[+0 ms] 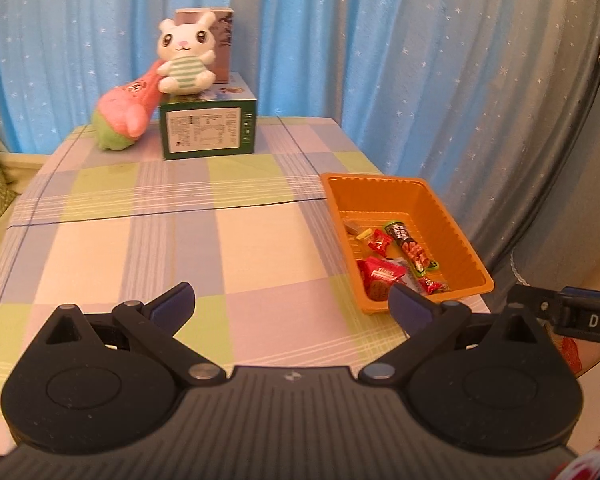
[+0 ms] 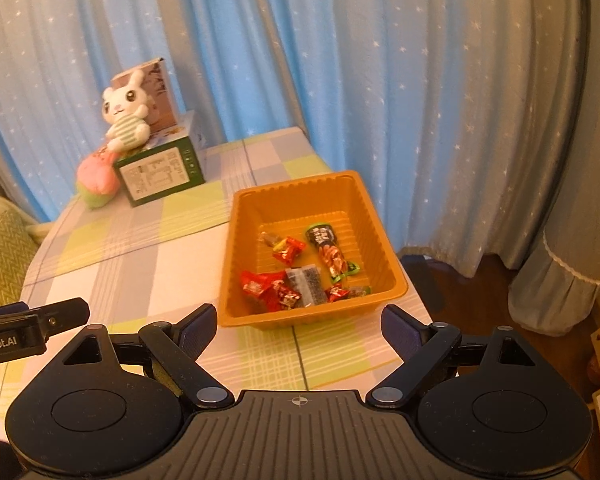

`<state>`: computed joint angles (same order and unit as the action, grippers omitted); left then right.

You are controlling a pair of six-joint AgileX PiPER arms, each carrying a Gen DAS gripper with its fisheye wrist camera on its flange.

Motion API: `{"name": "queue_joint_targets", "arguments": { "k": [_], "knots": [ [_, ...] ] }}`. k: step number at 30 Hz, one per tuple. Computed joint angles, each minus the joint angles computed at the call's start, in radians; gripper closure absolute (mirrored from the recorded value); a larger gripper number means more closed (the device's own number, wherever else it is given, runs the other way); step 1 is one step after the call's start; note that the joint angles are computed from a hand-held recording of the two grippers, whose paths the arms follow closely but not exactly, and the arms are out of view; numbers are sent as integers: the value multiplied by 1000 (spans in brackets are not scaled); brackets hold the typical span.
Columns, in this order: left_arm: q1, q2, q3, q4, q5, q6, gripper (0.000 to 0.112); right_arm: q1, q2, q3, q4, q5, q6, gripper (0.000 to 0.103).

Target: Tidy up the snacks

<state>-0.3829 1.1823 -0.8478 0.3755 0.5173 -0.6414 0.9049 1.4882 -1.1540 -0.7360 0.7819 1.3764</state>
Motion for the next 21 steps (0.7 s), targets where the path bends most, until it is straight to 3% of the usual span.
{"name": "queue_joint_targets", "arguments": {
  "k": [5,21],
  "knots": [
    [-52,-89,46,131,89,-134,10,70,-12,-12,-14,61,16,14],
    [-77,-249,112,51,200,-77,10,246,6,-16,-67,142,116,14]
  ]
}}
